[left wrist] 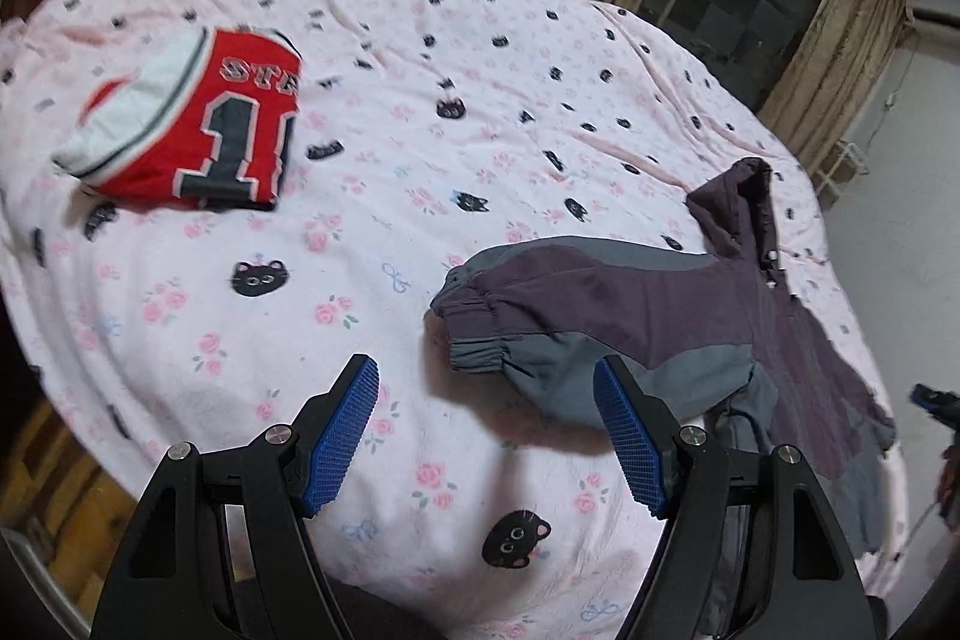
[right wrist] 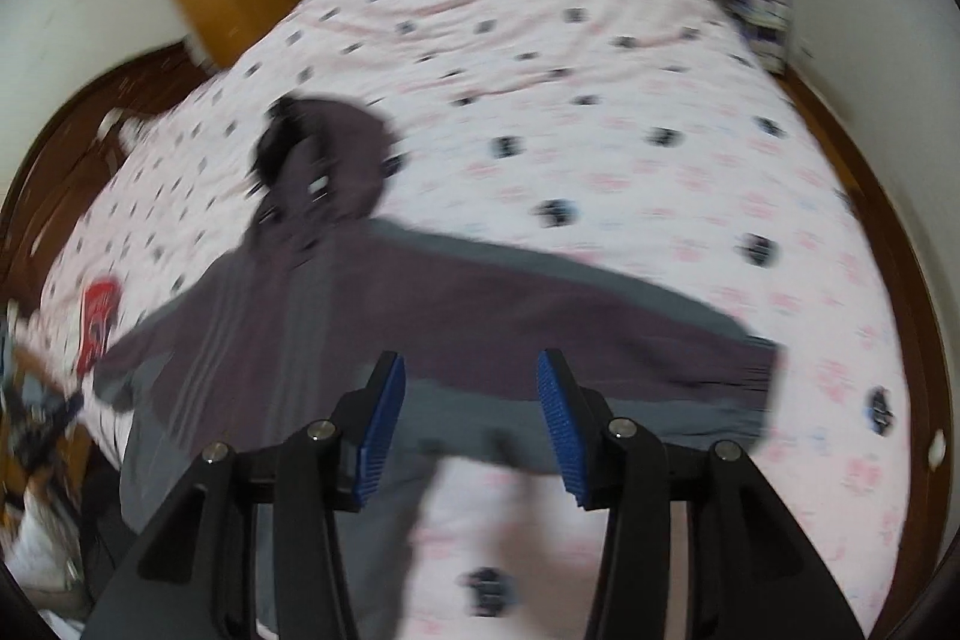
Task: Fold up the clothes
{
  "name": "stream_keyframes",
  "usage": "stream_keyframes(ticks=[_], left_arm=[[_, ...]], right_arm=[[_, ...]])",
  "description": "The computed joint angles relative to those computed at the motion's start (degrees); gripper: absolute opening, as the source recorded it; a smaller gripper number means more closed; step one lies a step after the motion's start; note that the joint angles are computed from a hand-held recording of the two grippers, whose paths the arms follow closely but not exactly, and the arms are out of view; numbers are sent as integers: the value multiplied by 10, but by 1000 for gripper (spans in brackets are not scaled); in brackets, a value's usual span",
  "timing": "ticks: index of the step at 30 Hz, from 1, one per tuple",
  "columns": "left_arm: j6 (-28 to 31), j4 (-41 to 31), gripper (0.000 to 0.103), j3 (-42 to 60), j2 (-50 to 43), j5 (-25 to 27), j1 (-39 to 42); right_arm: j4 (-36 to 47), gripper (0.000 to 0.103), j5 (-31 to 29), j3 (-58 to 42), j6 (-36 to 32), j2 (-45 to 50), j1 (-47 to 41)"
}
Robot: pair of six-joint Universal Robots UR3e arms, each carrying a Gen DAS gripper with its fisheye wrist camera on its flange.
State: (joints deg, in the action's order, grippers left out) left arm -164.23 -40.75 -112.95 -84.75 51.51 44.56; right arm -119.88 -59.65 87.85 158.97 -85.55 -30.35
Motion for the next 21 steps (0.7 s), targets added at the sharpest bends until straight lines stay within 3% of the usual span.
stream_keyframes(ticks=[9,14,21], left_arm=[[31,-100,70,84,-68,-49,13],[59,-162,70,135,-103,-70,9],[117,-315,70,253,-182,-98,2]], right_arm=[[-54,47,-75,-19,41,54,207],[-75,47,-96,-30,55,90,271],[-90,47,-109,-39,68,120,308]])
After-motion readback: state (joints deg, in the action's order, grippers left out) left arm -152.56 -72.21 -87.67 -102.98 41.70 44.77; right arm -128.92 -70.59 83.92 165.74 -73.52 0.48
